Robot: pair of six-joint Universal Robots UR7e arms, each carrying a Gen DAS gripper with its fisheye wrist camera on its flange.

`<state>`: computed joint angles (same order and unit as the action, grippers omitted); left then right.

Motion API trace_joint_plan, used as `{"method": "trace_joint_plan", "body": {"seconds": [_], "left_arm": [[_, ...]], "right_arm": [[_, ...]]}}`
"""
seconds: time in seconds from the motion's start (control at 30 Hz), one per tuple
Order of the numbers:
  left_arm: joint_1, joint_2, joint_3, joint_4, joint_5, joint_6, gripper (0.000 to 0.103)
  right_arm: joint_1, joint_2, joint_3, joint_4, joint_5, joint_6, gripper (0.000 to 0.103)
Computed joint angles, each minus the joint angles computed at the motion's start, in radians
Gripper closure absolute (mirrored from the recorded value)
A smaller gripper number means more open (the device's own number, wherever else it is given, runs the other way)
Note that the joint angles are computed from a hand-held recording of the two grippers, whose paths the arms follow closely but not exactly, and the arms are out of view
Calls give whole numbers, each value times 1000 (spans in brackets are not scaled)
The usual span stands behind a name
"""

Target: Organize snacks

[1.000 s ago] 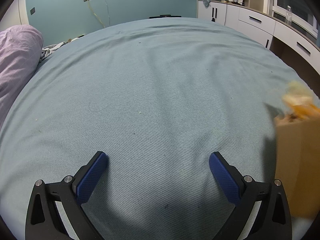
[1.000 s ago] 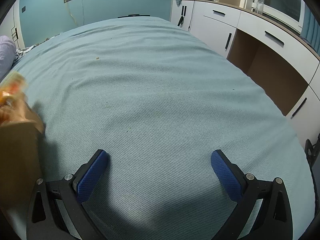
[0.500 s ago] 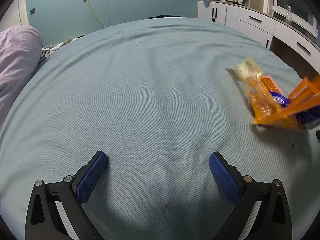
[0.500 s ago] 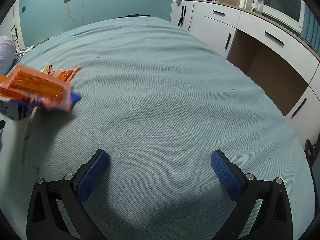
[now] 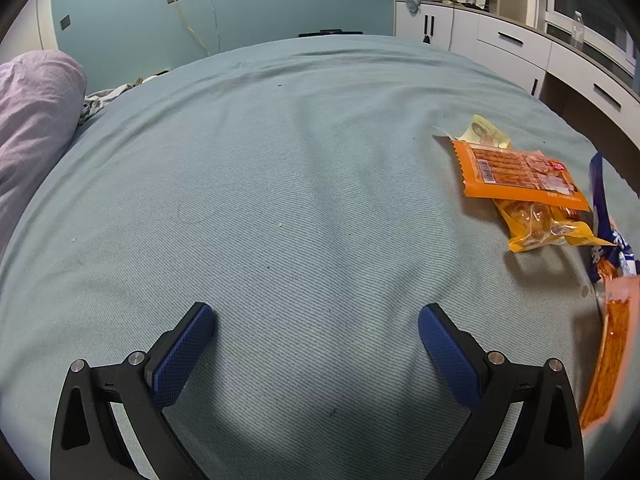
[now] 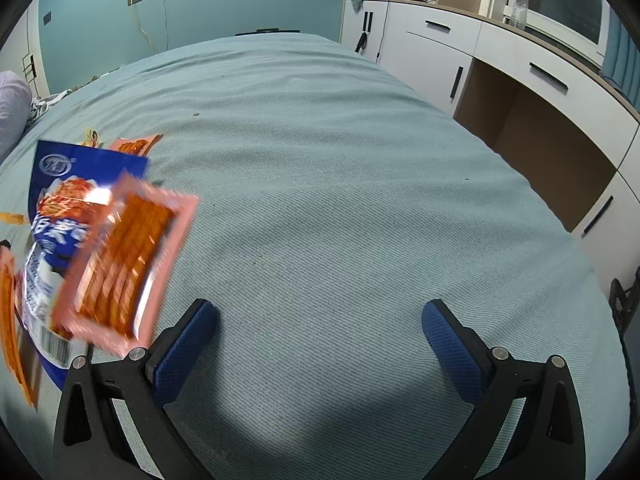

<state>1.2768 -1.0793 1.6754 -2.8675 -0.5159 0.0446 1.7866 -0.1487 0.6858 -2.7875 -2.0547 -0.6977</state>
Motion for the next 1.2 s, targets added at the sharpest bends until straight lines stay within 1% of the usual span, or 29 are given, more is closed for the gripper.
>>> {"method": "trace_joint_plan", "body": {"seconds": [1.2], "left_arm": [[1, 2, -1, -4, 1, 3, 0]], "right_arm": [[1, -8, 19, -10, -3, 1, 0]]}}
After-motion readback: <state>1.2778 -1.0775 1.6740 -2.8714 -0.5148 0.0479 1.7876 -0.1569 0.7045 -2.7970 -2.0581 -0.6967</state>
